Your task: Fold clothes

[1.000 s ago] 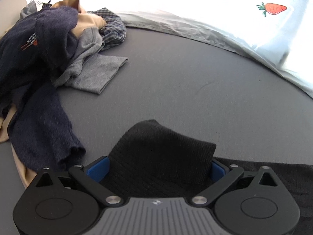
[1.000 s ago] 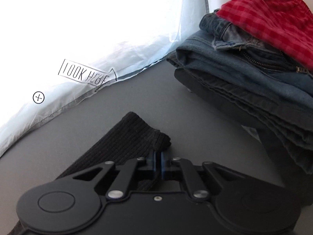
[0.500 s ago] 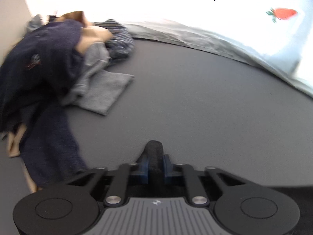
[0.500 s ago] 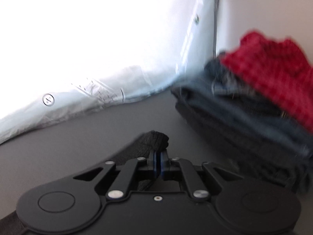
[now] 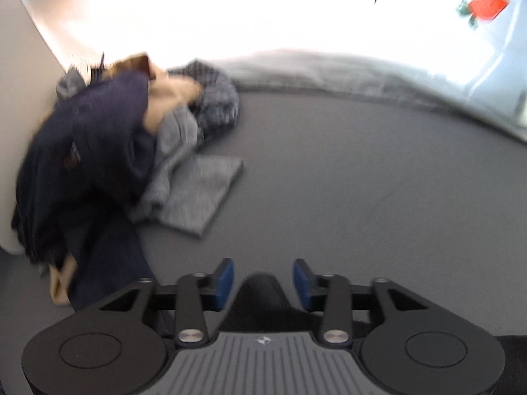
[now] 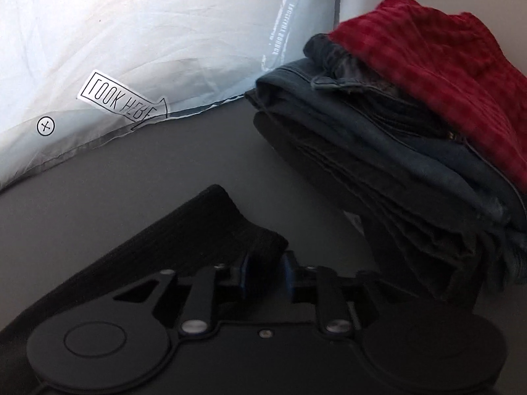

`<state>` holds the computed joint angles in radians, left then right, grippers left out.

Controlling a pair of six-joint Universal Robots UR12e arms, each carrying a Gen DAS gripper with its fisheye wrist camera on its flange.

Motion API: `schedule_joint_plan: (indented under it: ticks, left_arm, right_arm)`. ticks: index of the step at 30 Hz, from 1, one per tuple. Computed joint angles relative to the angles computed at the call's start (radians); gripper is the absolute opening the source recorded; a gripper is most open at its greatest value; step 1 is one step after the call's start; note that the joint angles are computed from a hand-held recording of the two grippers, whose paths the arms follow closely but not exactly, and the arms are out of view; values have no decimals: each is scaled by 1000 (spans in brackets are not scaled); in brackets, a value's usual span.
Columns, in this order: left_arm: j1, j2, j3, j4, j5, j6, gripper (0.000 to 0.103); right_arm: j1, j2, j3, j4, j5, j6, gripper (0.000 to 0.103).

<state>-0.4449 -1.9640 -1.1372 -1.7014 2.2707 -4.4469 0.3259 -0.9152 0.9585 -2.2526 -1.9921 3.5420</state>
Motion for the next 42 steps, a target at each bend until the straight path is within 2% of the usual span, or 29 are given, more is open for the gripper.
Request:
schedule_joint_plan:
  ticks: [1, 2, 3, 5, 7, 12, 15, 18, 19, 22, 25, 29, 33, 35, 38, 42]
  left_arm:
    - [-6, 11, -11, 26, 10, 5, 64]
    - [-13, 24, -23, 54, 6, -5, 77]
    - [-20, 37, -35, 81, 1, -14, 80]
    - [-38, 60, -57, 125, -25, -52, 81]
    - [-64, 83, -83, 171, -81, -65, 83]
    - [-153, 85, -94, 195, -188, -81, 86]
    - [-196, 85, -109, 230, -259, -95, 86]
    - [-226, 90, -129, 258, -327, -140, 88]
    - [-237, 92, -136, 265, -340, -167, 90]
    - [-261, 82, -125, 244, -320, -190, 94]
    - [-268, 67, -105, 217, -330, -158, 100]
    - [-285, 37, -65, 157, -297, -159, 103]
    - [-285, 33, -58, 143, -296, -186, 103]
    - [-285, 31, -55, 140, -300, -179, 103]
    - [-280, 30, -50, 134, -313, -176, 103]
    - [-279, 27, -45, 126, -317, -181, 103]
  right_arm:
    - [-3, -20, 28, -14, 25, 18, 33]
    - [-9, -44, 61, -34, 64, 29, 33]
    - [-14, -68, 95, -57, 104, 31, 34]
    - [-16, -119, 170, -100, 151, 16, 38]
    - [-16, -174, 250, -142, 190, -3, 39]
    - [-20, -307, 445, -264, 281, -38, 39]
    - [-16, -385, 557, -314, 285, -60, 37]
    - [-22, -459, 648, -311, 308, -8, 32]
    - [-27, -476, 669, -307, 318, 19, 27]
    - [-31, -520, 724, -300, 299, 72, 24]
    - [-44, -555, 773, -307, 298, 124, 24]
    - [-77, -590, 822, -298, 343, 211, 24]
    - [-100, -593, 842, -334, 384, 207, 22]
    - [-101, -586, 840, -348, 381, 216, 27]
    - [-97, -568, 823, -347, 361, 255, 29]
    - [-67, -538, 757, -240, 283, 186, 33]
